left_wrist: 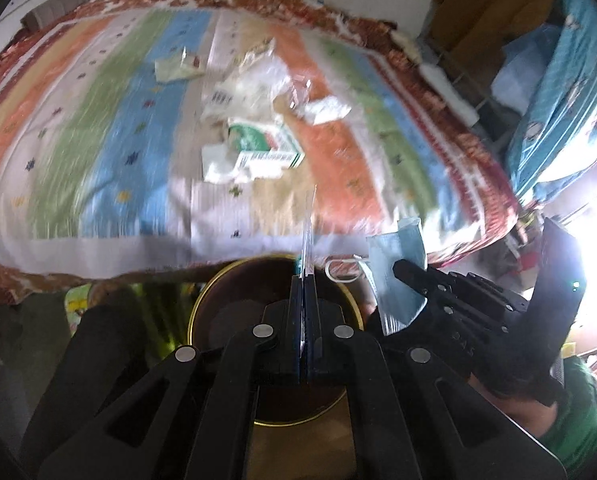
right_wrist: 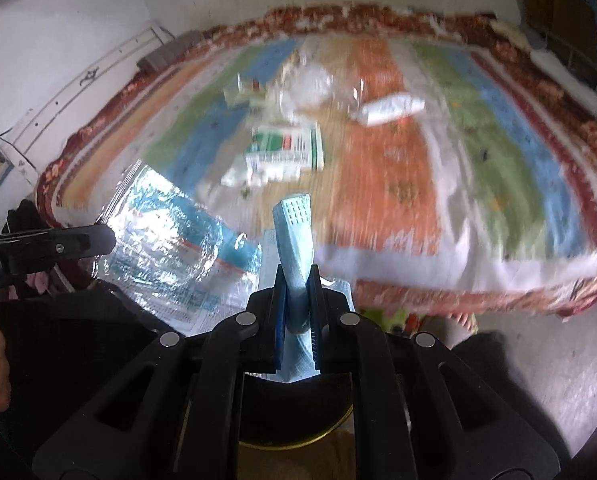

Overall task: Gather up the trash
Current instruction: 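Carry the blue mask with the right gripper to the bin and release it, then move both open grippers back over the trash on the bed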

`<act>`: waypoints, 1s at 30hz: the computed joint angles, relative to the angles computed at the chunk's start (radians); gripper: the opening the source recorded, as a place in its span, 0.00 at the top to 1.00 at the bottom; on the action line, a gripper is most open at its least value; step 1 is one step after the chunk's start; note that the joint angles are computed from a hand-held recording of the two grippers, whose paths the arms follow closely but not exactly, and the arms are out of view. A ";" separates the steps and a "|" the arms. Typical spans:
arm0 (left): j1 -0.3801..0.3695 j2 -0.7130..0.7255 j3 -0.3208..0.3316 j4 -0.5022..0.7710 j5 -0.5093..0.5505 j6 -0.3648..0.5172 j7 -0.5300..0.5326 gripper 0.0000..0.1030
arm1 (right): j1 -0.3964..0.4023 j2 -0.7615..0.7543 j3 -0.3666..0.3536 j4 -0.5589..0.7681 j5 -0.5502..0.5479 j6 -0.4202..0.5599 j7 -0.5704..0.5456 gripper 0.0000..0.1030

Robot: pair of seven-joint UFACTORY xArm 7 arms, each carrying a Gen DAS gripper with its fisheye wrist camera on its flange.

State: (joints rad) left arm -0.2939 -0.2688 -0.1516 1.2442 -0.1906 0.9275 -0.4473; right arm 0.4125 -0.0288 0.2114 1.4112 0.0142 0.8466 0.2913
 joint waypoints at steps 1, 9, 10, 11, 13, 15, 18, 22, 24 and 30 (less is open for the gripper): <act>0.001 0.008 -0.001 0.002 0.001 0.005 -0.005 0.99 | 0.000 0.007 0.000 0.001 0.010 0.014 0.004 0.91; -0.001 0.087 -0.007 0.041 0.023 0.082 -0.043 0.99 | -0.003 0.055 -0.008 0.015 0.100 0.088 0.003 0.91; -0.001 0.090 -0.007 0.043 0.021 0.087 -0.047 0.99 | -0.003 0.060 -0.008 0.017 0.103 0.097 0.005 0.91; -0.001 0.092 -0.004 0.043 0.016 0.093 -0.052 0.99 | -0.003 0.066 -0.008 0.022 0.101 0.111 0.008 0.91; 0.003 0.094 -0.003 0.043 0.017 0.101 -0.071 0.96 | 0.000 0.078 -0.008 0.032 0.087 0.139 0.023 0.87; 0.006 0.095 -0.001 0.045 0.020 0.111 -0.088 0.72 | -0.001 0.084 -0.011 0.033 0.088 0.153 0.038 0.80; 0.015 0.087 -0.002 0.044 0.050 0.104 -0.116 0.58 | -0.010 0.092 -0.015 0.033 0.140 0.160 0.029 0.62; 0.024 0.077 0.002 0.038 0.058 0.084 -0.141 0.50 | -0.015 0.096 -0.017 0.038 0.161 0.156 0.026 0.55; 0.028 0.072 0.004 0.037 0.064 0.075 -0.149 0.46 | -0.017 0.097 -0.017 0.041 0.170 0.146 0.022 0.50; 0.049 0.071 0.011 0.050 0.094 0.045 -0.183 0.35 | -0.013 0.098 -0.016 0.057 0.138 0.120 0.020 0.45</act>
